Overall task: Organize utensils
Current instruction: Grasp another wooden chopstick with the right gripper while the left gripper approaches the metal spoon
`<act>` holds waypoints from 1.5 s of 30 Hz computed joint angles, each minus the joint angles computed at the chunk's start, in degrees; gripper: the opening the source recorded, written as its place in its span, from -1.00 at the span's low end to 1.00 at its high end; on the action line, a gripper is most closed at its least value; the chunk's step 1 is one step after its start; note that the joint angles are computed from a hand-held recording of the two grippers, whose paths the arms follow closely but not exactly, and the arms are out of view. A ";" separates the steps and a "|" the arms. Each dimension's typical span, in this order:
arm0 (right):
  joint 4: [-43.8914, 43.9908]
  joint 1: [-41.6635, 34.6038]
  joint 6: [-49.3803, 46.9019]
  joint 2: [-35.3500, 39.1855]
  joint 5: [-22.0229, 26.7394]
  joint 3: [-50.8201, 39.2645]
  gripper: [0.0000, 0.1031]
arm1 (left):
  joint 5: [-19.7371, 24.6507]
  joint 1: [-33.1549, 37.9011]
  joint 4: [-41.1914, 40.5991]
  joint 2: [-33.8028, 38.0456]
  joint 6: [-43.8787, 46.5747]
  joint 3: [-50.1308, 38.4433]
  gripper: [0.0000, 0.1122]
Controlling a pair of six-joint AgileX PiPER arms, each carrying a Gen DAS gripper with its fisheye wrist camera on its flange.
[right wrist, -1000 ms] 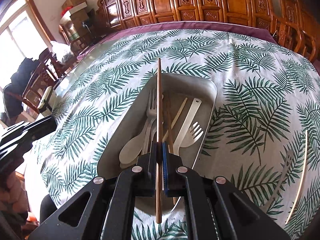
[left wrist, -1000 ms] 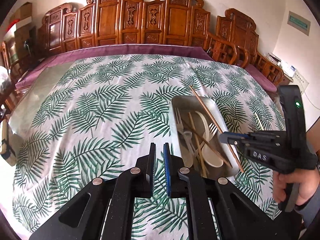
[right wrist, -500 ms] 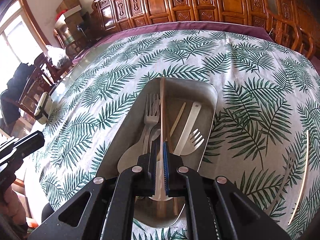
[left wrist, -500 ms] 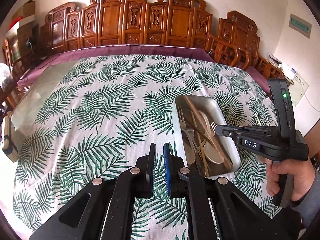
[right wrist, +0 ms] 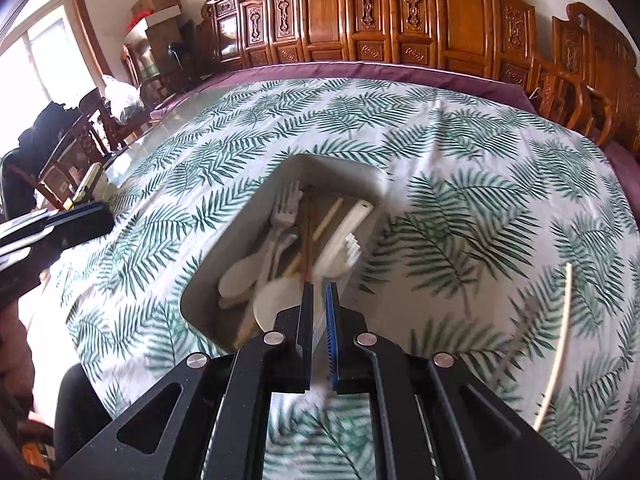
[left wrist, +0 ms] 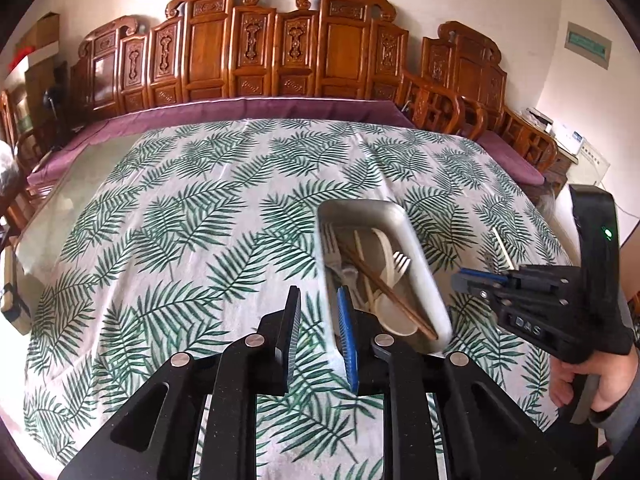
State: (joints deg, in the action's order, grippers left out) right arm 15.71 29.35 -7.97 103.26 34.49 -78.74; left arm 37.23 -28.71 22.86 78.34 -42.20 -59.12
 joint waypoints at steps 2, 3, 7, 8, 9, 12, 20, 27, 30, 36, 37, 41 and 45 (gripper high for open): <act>0.64 -1.32 -1.56 -2.53 -0.39 3.08 -0.84 | 0.27 -1.23 0.77 0.83 -1.02 -0.91 -0.59; 0.95 -2.02 -2.35 -3.72 -0.55 4.54 -0.84 | 0.40 -1.89 1.18 1.29 -1.61 -1.39 -0.53; 2.92 -5.60 -5.87 -8.37 -1.22 10.22 -0.84 | 1.03 -4.40 2.74 3.13 -3.99 -3.33 -0.34; 3.28 -6.36 -6.51 -8.96 -1.29 10.97 -0.84 | 1.23 -5.14 3.06 3.76 -4.54 -3.95 -0.27; 3.75 -7.43 -7.39 -9.82 -1.34 12.06 -0.84 | 1.43 -5.87 3.41 4.38 -5.02 -4.57 -0.24; 5.09 -10.35 -9.82 -11.37 -1.40 14.44 -0.84 | 1.66 -7.31 4.40 5.62 -6.15 -5.72 -0.02; 7.33 -17.25 -14.81 -13.58 -2.04 18.65 -0.84 | 1.40 -9.80 3.79 9.37 -6.45 -9.35 0.45; 8.32 -21.92 -18.21 -13.32 -2.68 20.57 -0.60 | 2.21 -12.32 3.80 13.35 -7.04 -12.59 0.50; 7.98 -23.71 -19.15 -12.27 -3.01 20.62 -0.60 | 2.21 -13.07 3.26 15.06 -6.77 -13.93 0.50; 6.32 -26.22 -19.52 -7.84 -3.01 18.04 -0.55 | 2.45 -14.57 1.98 19.03 -5.55 -17.66 0.50; 6.14 -26.56 -19.58 -6.76 -2.86 17.18 -0.55 | 2.56 -14.79 1.79 19.58 -5.27 -18.29 0.50; 4.55 -27.11 -18.82 -2.16 -2.21 13.08 -0.55 | 3.12 -15.65 1.19 22.20 -4.34 -20.93 0.50; 2.66 -27.34 -17.51 2.89 -0.50 8.15 -0.55 | 3.69 -15.93 0.17 24.11 -3.43 -22.61 0.50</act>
State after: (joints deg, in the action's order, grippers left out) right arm 18.37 2.01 -25.48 106.15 33.99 -70.60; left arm 40.91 -44.64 23.03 102.45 -45.63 -81.74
